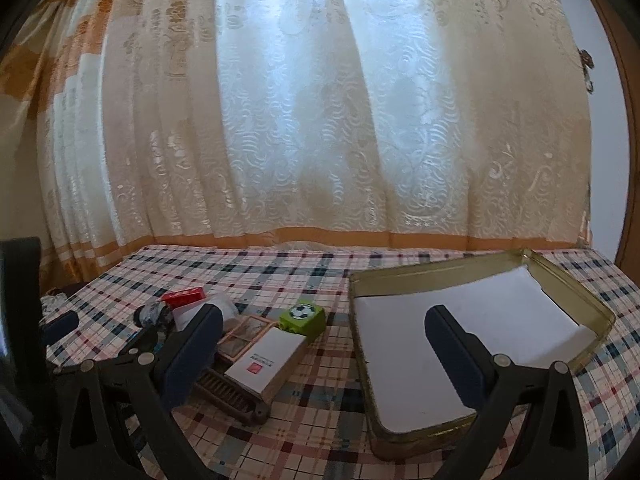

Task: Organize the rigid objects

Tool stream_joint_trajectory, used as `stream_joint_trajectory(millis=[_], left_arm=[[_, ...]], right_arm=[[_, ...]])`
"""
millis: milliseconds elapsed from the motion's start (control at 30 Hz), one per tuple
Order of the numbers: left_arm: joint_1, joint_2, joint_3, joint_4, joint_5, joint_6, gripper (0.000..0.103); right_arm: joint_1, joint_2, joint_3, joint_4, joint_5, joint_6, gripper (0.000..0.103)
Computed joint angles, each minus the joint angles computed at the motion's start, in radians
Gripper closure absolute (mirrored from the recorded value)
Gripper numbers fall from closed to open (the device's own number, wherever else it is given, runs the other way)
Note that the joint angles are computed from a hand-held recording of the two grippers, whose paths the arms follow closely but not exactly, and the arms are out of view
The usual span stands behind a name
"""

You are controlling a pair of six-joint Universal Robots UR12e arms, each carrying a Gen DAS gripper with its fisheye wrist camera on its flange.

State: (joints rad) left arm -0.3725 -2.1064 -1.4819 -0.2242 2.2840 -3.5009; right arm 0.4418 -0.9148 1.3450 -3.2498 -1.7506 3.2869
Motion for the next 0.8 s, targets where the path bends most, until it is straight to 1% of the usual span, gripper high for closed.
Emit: stream_joint_trajectory(millis=[33,100,167,200,233,300,333,367,400,467,500,567,667,733,767,800], left_arm=[[0.001,0.000,0.000,-0.005,0.022,-0.007,0.000],[0.006,0.004,-0.005,-0.009,0.041,-0.022,0.000],[0.014,0.010,-0.012,-0.027,0.068,-0.058,0.000],[0.018,0.014,-0.014,-0.049,0.084,-0.088,0.000],[0.025,0.022,-0.020,-0.078,0.089,-0.130,0.000],[0.040,0.038,-0.035,-0.096,0.051,-0.175,0.000],[0.050,0.049,-0.048,-0.097,0.014,-0.197,0.000],[0.055,0.055,-0.055,-0.102,-0.004,-0.213,0.000],[0.059,0.059,-0.059,-0.110,-0.015,-0.229,0.000],[0.063,0.064,-0.062,-0.132,-0.029,-0.253,0.000],[0.064,0.065,-0.063,-0.134,-0.038,-0.256,0.000],[0.066,0.066,-0.065,-0.134,-0.053,-0.253,0.000],[0.060,0.060,-0.058,-0.137,-0.044,-0.231,0.000],[0.056,0.054,-0.050,-0.139,-0.026,-0.213,0.000],[0.055,0.053,-0.048,-0.142,-0.021,-0.210,0.000],[0.055,0.052,-0.047,-0.146,-0.020,-0.210,0.000]], right_arm=[[0.000,0.001,-0.001,-0.007,0.008,-0.015,0.001],[-0.001,0.000,0.003,-0.020,0.039,-0.046,0.002],[-0.006,-0.003,0.006,-0.014,0.095,-0.059,0.009],[-0.009,-0.004,0.003,0.006,0.131,-0.065,0.021],[-0.009,-0.004,-0.001,0.031,0.153,-0.074,0.036],[-0.011,-0.003,-0.011,0.096,0.200,-0.088,0.046],[-0.015,-0.003,-0.017,0.128,0.234,-0.083,0.046],[-0.023,-0.002,-0.024,0.164,0.290,-0.075,0.046],[-0.031,-0.001,-0.032,0.200,0.349,-0.069,0.046],[-0.037,0.001,-0.041,0.248,0.411,-0.081,0.046],[-0.035,0.003,-0.047,0.272,0.424,-0.099,0.046],[-0.026,0.006,-0.057,0.321,0.414,-0.145,0.046],[-0.016,0.017,-0.084,0.408,0.404,-0.206,0.046],[-0.012,0.027,-0.109,0.477,0.395,-0.233,0.046],[-0.012,0.034,-0.127,0.519,0.402,-0.232,0.046],[-0.014,0.040,-0.139,0.533,0.405,-0.229,0.046]])
